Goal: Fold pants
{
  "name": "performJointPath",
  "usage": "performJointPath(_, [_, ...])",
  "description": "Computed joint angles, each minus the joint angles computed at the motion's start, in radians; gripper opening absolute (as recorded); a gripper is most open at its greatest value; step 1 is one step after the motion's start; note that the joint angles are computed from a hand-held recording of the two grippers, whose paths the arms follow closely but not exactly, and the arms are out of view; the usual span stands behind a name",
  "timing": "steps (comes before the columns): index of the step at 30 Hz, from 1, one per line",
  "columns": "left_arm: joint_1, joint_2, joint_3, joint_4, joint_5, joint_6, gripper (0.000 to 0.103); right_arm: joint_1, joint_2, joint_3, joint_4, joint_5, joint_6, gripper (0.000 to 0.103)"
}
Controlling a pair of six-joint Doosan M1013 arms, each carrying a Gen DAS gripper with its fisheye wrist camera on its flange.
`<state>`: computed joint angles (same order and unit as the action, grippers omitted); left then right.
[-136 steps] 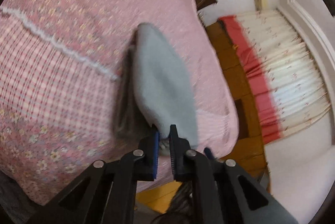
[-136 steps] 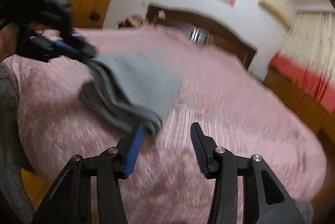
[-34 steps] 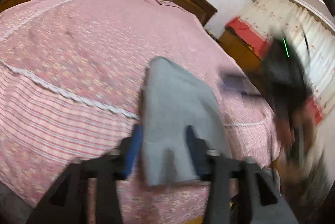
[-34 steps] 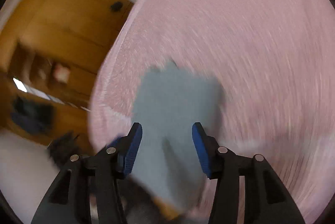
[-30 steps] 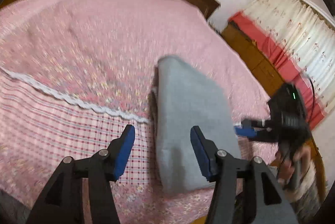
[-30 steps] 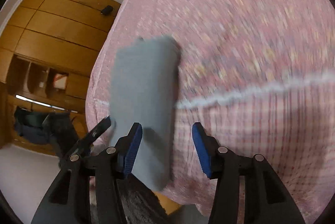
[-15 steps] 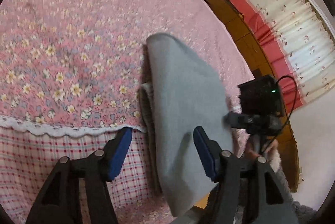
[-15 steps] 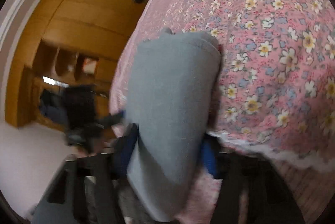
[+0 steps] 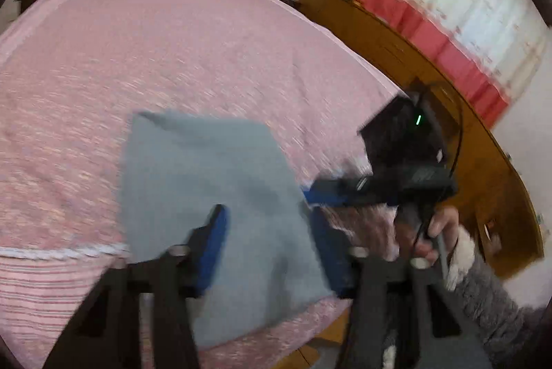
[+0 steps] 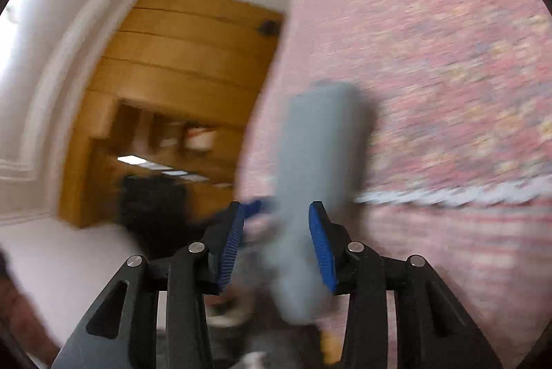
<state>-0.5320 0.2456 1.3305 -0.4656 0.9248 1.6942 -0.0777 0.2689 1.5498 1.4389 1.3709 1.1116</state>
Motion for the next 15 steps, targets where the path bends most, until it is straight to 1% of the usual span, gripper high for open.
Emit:
performJointPath(1, [-0.007,-0.006,0.014,0.016,-0.014,-0.010,0.038,0.006,0.012,-0.001,0.049,0.034,-0.023,0.032])
performJointPath(2, [-0.007,-0.012,0.038,0.041,-0.044,-0.050,0.033,0.016,0.020,-0.006,0.065,0.058,-0.033,0.023])
performJointPath(3, [-0.005,-0.015,0.057,0.069,-0.063,-0.109,0.030,0.031,0.036,-0.023,0.060,0.083,-0.031,0.022])
performJointPath(4, [0.003,-0.016,0.077,0.069,-0.074,-0.151,0.020,0.045,0.042,-0.040,0.021,0.082,-0.008,0.021])
performJointPath(5, [0.012,-0.019,0.089,0.043,-0.085,-0.142,0.017,0.059,0.051,-0.050,0.003,0.084,-0.009,0.020])
performJointPath(6, [0.018,-0.025,0.104,0.021,-0.100,-0.127,0.017,0.069,0.064,-0.050,0.019,0.099,-0.020,0.019])
performJointPath(7, [0.023,-0.028,0.112,0.008,-0.110,-0.118,0.016,0.079,0.079,-0.061,0.030,0.099,0.006,0.016])
performJointPath(8, [0.026,-0.029,0.117,0.006,-0.116,-0.117,0.009,0.082,0.089,-0.050,0.013,0.097,0.038,0.002])
performJointPath(9, [0.031,-0.032,0.123,0.018,-0.119,-0.127,0.005,0.078,0.090,-0.048,-0.036,0.085,0.063,0.000])
performJointPath(10, [0.035,-0.032,0.133,0.037,-0.132,-0.141,0.003,0.071,0.094,-0.031,-0.032,0.083,0.047,0.000])
performJointPath(11, [0.043,-0.034,0.147,0.011,-0.148,-0.123,0.003,0.065,0.094,-0.018,-0.002,0.096,0.003,0.000])
performJointPath(12, [0.056,-0.035,0.163,-0.052,-0.159,-0.087,0.003,0.068,0.089,-0.023,-0.025,0.080,-0.014,0.000])
performJointPath(13, [0.060,-0.036,0.174,-0.072,-0.171,-0.082,0.003,0.070,0.081,-0.038,-0.082,0.055,-0.006,0.000])
performJointPath(15, [0.053,-0.038,0.172,-0.040,-0.176,-0.088,0.003,0.061,0.081,-0.048,-0.092,0.041,0.016,0.000])
